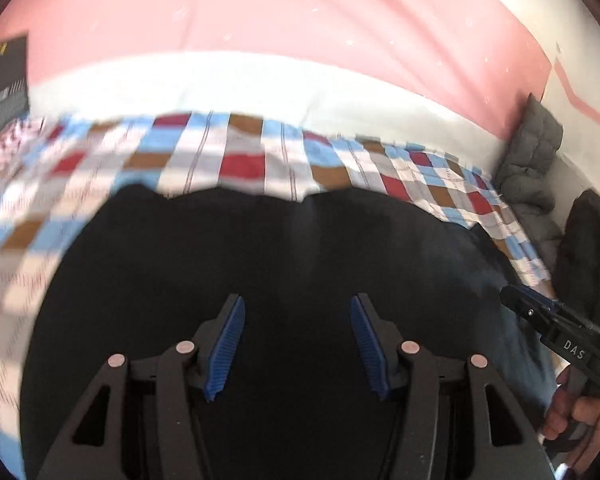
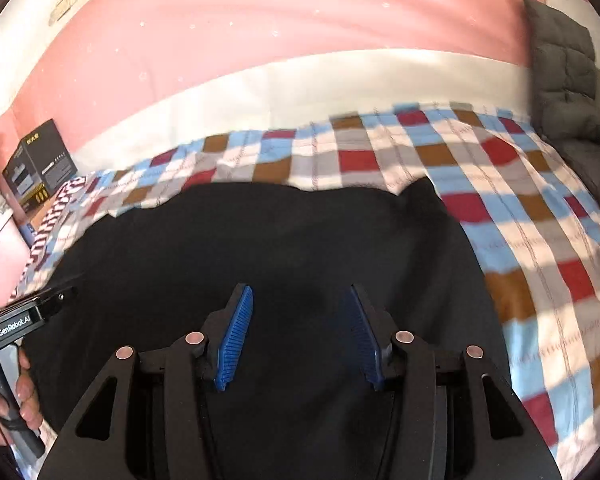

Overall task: Fold large clothes
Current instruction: 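Open both tools, release the folded jacket and pull back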

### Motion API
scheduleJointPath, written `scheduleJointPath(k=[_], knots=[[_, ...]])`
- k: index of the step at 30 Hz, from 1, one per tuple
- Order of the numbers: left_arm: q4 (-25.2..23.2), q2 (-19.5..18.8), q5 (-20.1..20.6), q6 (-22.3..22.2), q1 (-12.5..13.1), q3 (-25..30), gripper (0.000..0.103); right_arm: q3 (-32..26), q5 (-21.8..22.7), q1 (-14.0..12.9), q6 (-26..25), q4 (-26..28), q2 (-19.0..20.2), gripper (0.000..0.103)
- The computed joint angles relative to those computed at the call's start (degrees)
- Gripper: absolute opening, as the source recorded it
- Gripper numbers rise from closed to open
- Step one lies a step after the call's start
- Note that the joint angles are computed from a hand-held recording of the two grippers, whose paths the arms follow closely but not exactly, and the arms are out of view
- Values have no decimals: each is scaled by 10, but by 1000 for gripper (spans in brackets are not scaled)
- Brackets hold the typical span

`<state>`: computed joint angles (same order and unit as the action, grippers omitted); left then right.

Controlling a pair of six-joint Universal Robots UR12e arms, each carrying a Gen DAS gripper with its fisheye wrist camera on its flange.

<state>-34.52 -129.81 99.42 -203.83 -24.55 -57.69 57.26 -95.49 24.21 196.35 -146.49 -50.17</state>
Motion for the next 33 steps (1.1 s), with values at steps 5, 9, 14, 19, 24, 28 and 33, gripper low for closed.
scheduleJointPath(k=[5, 9, 14, 19, 24, 28, 33], knots=[[-98, -44, 65, -12, 19, 65, 57, -87, -15, -19, 27, 96, 55, 49], [-17, -26, 46, -64, 31, 2, 40, -61, -11, -33, 75, 61, 53, 49], [-54, -38, 81, -47, 23, 26, 40, -84, -51, -25, 62, 89, 67, 49], [-73, -14, 85, -6, 25, 14, 45, -77, -59, -28, 44, 96, 48, 49], [-42, 13, 72, -76, 45, -41, 49, -60, -42, -43, 96, 114, 43, 49], [-51, 1, 91, -74, 42, -31, 50, -88, -64, -39, 100, 146, 60, 49], [-65, 24, 82, -57, 38, -47, 50, -60, -72, -33, 71, 139, 30, 49]])
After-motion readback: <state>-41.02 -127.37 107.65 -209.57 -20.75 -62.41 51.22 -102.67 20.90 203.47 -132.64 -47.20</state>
